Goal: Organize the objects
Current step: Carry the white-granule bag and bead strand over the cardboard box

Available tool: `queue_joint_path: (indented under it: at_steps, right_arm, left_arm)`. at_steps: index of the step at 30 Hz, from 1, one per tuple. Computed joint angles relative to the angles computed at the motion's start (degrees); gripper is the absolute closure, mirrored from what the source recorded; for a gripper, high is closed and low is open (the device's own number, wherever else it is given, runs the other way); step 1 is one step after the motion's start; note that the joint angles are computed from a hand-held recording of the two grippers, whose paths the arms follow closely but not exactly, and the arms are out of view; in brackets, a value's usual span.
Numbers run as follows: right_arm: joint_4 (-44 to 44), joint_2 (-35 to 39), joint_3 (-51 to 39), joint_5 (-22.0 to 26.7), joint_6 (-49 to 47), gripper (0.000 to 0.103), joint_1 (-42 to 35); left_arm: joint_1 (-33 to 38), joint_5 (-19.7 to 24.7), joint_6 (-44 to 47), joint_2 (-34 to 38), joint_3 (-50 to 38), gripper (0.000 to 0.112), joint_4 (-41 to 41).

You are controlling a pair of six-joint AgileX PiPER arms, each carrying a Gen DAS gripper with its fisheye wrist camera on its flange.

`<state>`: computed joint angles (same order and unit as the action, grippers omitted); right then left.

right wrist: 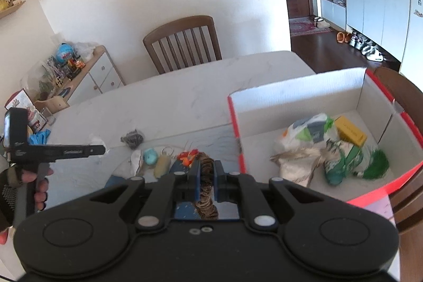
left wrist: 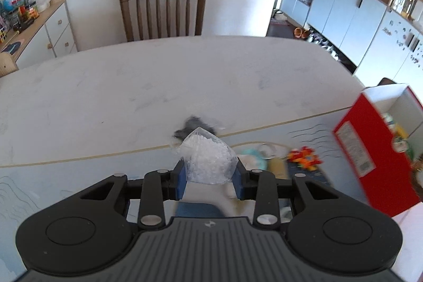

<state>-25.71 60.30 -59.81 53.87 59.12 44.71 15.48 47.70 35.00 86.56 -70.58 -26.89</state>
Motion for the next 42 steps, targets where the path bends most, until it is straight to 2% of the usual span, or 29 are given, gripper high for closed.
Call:
queue_joint_path:
  at_steps: [6, 11, 16, 22, 28, 33, 37, 42]
  right_arm:
    - [10.6, -4.1, 0.8, -2.9, -16.0, 0.095, -13.4]
    - [25.3, -6.5, 0.8, -3.6, -36.9, 0.095, -31.2]
    - [41.3, -6.4, 0.9, -1.8, -58.4, 0.095, -50.2]
    - [53.6, -4.1, 1.5, 1.2, -76.2, 0.095, -66.0]
    - [59.7, -0.2, 1.6, 3.9, -87.5, 0.095, -74.1]
    - [63.9, 3.5, 0.8, 9.3, -95.8, 0.095, -79.3]
    - [64.7, 6.5, -0.2, 13.8, -101.7, 0.095, -80.4]
    - [63.5, 9.0, 0.5, 15.9, -107.4, 0.095, -80.3]
  left_arm:
    - [-6.7, 3.1, -7.7, -4.9, -0.5, 0.078, 3.3]
    - [-16.2, 3.5, -16.3, -7.2, -1.0, 0.078, 7.4]
    - [-27.1, 2.7, -25.7, -6.0, -3.4, 0.078, 12.5]
    - [-39.6, 1.8, -36.5, -1.2, -8.4, 0.078, 18.8]
    - [-49.2, 1.5, -44.4, 3.6, -12.9, 0.078, 24.2]
    - [-54.3, 2.3, -48.7, 9.0, -17.0, 0.078, 26.1]
    - [-56.7, 3.2, -51.6, 13.1, -20.0, 0.078, 28.4]
    - [-58.1, 5.3, -50.8, 17.7, -24.1, 0.078, 27.7]
